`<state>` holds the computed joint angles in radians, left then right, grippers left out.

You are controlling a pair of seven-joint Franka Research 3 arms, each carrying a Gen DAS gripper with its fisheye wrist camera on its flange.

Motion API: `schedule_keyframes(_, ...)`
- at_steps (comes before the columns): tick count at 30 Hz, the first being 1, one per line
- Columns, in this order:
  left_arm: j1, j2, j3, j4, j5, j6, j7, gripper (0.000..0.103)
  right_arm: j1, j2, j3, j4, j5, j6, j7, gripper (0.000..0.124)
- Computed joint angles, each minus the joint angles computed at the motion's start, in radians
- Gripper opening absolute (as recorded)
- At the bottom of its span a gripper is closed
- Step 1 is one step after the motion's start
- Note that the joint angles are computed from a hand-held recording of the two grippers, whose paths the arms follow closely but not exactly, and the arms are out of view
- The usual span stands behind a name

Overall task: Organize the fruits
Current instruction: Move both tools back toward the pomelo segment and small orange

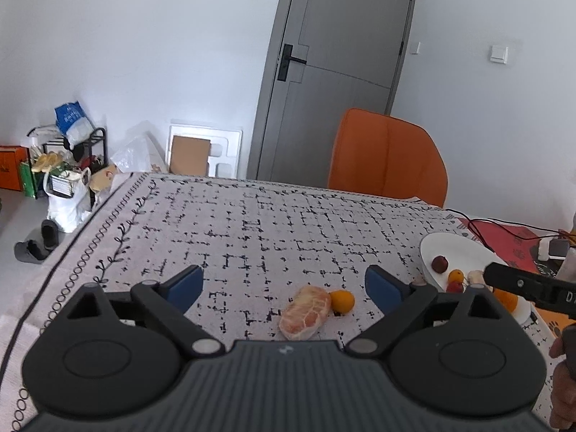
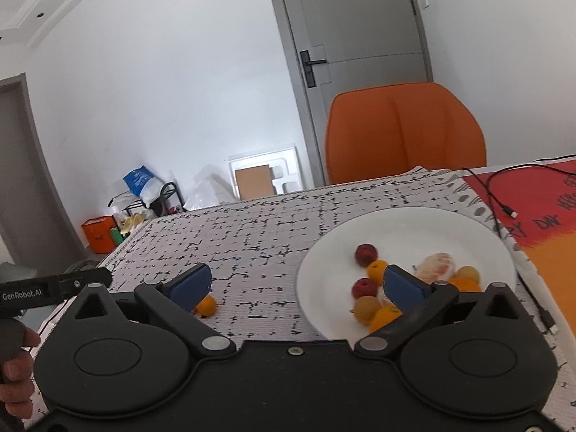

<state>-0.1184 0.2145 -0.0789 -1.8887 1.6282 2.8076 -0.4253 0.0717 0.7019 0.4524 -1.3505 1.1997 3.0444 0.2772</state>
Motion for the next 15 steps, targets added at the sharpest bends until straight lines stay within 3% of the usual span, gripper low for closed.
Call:
schedule_keyframes(10, -0.007, 0.063, 0.011, 0.048, -0.044, 0.017, 0.071, 0.093, 0.051, 0.033, -0.067, 0.048, -0.155, -0.091, 0.131, 0.103)
schedule_keyframes(15, -0.016, 0.098, 0.027, 0.077, -0.085, 0.033, 0.106, 0.088, 0.048, 0.052, -0.061, 0.073, -0.209, -0.131, 0.151, 0.103)
